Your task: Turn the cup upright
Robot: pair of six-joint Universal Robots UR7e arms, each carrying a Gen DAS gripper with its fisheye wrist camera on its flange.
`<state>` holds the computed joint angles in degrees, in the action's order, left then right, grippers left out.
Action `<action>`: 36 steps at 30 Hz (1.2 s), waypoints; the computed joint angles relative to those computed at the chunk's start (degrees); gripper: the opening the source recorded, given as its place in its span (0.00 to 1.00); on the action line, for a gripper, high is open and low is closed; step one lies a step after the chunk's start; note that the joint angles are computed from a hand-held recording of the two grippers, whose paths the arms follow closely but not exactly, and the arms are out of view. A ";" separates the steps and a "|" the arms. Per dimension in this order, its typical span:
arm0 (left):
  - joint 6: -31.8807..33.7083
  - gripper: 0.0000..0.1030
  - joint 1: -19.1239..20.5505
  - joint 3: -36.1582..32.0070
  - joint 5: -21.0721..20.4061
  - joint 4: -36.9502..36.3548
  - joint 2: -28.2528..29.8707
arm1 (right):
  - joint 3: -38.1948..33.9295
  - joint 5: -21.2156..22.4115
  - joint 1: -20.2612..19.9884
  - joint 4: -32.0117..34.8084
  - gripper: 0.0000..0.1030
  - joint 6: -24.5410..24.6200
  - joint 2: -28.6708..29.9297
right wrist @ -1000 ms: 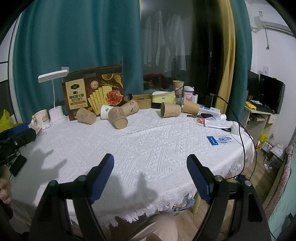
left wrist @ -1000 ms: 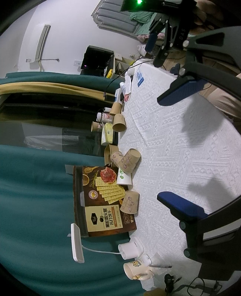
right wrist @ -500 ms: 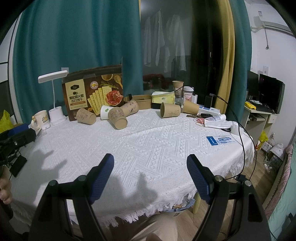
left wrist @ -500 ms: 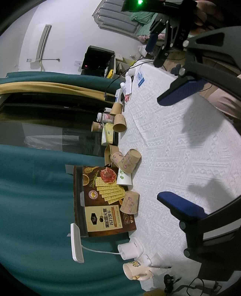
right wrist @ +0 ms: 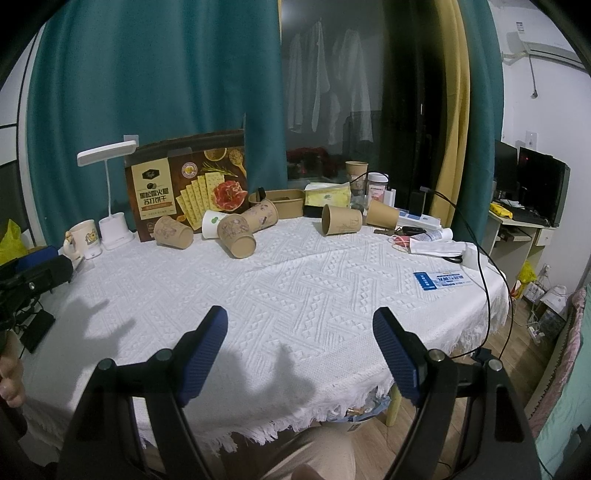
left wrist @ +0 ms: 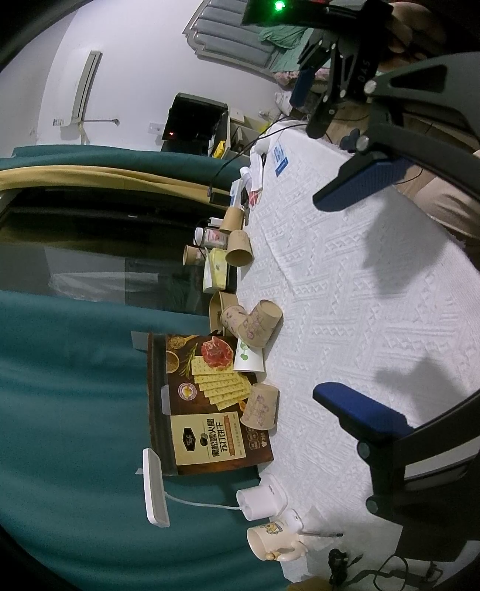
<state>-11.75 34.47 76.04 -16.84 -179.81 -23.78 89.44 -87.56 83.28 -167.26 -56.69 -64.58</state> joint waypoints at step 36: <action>-1.61 0.91 8.09 -15.01 -10.03 16.42 4.59 | -19.51 -3.27 1.20 7.31 0.77 2.00 13.07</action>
<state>-13.37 42.56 61.03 -26.88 -163.39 -19.19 69.93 -90.83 84.48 -159.95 -54.70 -51.51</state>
